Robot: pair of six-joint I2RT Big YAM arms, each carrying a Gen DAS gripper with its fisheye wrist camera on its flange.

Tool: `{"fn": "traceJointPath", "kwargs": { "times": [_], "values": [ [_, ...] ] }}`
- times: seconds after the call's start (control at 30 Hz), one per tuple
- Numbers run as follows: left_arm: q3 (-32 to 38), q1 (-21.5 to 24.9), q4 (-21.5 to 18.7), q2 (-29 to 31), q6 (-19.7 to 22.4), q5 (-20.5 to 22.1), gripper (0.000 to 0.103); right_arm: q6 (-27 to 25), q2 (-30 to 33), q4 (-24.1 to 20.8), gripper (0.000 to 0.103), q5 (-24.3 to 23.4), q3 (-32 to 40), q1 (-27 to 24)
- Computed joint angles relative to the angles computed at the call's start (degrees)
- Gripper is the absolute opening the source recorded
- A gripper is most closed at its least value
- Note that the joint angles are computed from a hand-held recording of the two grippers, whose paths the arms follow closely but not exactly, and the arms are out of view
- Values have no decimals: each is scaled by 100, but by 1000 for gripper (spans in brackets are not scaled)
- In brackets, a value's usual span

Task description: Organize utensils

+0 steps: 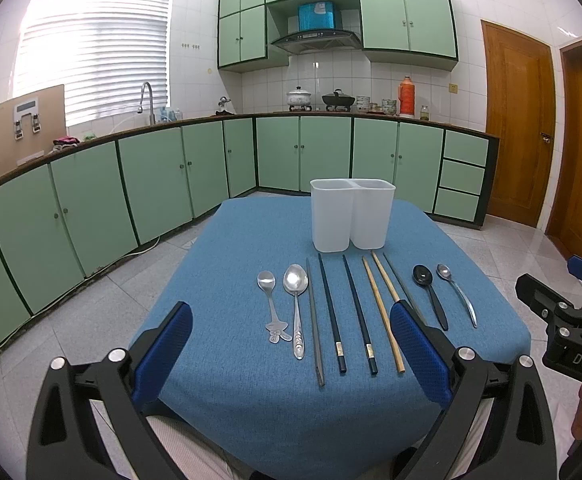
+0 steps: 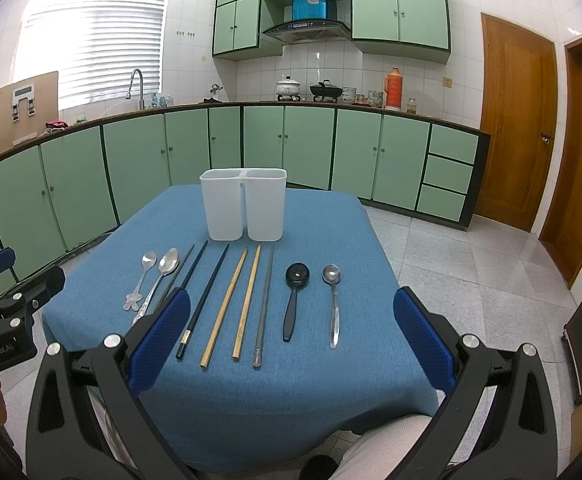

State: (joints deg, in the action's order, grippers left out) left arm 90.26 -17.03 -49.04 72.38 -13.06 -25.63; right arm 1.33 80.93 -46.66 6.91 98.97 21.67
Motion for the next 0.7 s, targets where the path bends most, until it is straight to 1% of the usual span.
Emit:
{"fn": "traceJointPath", "kwargs": {
  "times": [0.2,0.3,0.33,0.37,0.4,0.53,0.63,0.7],
  "values": [
    [-3,8,-6,-1,-4,10,97,-8,-11,45,98,-16,-57,-20],
    [0,107,-3,12,-2,94,97,-19,0,56,98,14,-55,-23],
    [13,152,-5,41,-17,125,97,-32,30,44,98,12,-23,-51],
    [23,195,-7,61,-32,150,97,-57,1,-117,98,-7,103,-100],
    [43,260,-21,89,-59,193,97,-75,56,-131,98,3,164,-136],
    [279,631,-241,340,-229,455,97,-49,325,-131,98,158,380,-176],
    [524,841,-396,597,-273,506,97,-7,551,-167,98,254,600,-229],
    [779,981,-573,850,-287,560,97,13,799,-287,98,326,889,-285]
  ]
}}
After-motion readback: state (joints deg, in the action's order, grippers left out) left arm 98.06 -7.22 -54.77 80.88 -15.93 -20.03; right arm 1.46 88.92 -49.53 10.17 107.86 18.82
